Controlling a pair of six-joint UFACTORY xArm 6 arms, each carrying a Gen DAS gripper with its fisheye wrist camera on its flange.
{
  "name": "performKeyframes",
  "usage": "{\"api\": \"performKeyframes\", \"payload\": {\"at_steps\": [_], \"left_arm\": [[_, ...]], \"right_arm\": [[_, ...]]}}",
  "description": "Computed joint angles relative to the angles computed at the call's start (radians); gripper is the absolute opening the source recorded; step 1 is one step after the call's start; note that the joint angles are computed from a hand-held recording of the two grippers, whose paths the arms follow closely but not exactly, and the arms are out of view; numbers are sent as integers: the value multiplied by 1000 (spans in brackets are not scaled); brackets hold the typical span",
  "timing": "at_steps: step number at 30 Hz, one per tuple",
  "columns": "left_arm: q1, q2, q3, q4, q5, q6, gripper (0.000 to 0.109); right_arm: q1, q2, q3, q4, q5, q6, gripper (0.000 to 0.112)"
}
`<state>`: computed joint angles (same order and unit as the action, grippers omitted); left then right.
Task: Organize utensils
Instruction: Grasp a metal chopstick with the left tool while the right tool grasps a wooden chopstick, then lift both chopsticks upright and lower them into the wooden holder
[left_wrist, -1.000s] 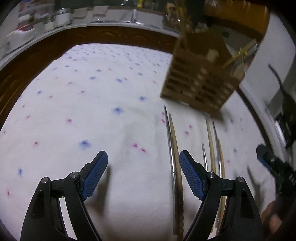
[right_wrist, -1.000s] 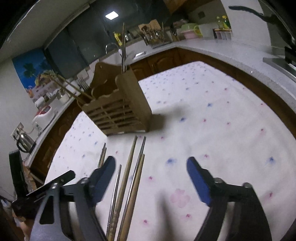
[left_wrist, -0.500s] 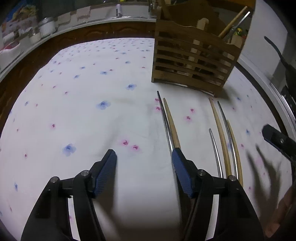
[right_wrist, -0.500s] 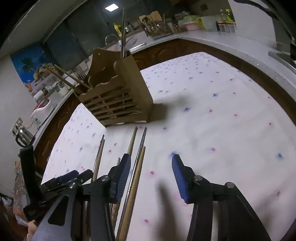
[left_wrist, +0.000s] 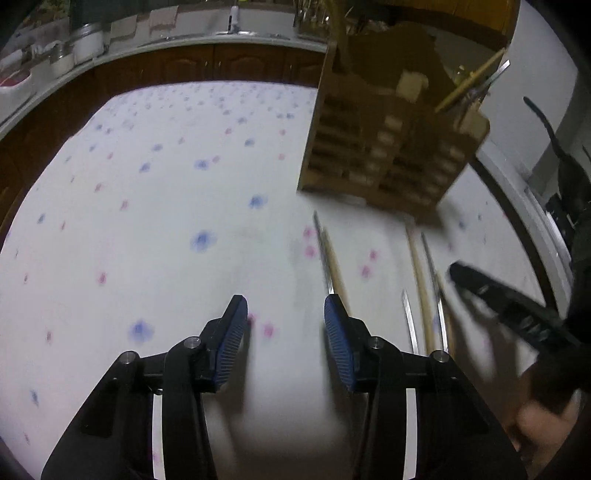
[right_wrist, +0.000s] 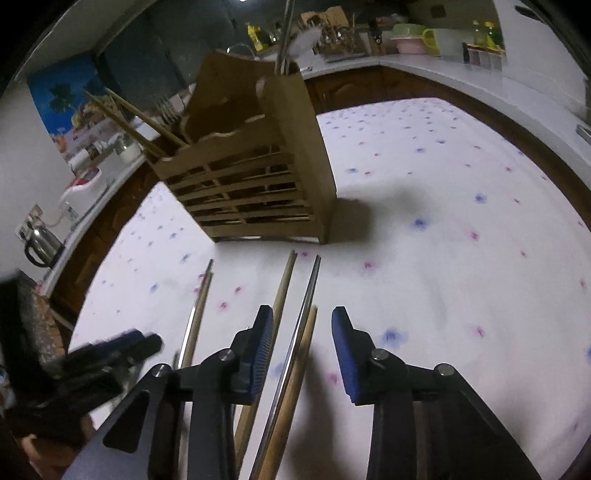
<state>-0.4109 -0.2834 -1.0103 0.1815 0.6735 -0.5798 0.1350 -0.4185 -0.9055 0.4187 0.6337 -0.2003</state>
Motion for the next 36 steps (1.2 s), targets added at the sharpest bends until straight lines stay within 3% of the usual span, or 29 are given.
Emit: {"api": "performKeyframes", "payload": {"at_steps": [5, 8, 10, 12, 20, 22, 28, 29, 31, 36], "left_arm": [[14, 147, -151, 2, 21, 41, 42], [16, 220, -225, 0, 56, 65, 35], [20, 254, -255, -38, 74, 104, 34], [12, 270, -262, 8, 64, 91, 34], [18, 222, -202, -22, 32, 139, 31], [5, 229, -212, 26, 52, 135, 30], [-10, 279, -276, 74, 83, 108, 29], [-9, 272, -264, 74, 75, 109, 28], [-6, 262, -247, 75, 62, 119, 7], [11, 195, -181, -15, 46, 148, 4]], "right_arm": [[13, 129, -108, -85, 23, 36, 25], [18, 167, -131, -134, 15, 48, 17], [15, 175, -139, -134, 23, 41, 15], [5, 174, -139, -102, 31, 17, 13], [-2, 167, -127, -68, 25, -22, 13], [-3, 178, -139, -66, 27, -28, 13], [31, 186, -129, -175, -29, 16, 13], [35, 183, -124, -190, -38, 20, 13], [34, 181, -119, -193, -44, 19, 10], [5, 162, -125, -63, 9, -12, 5]]}}
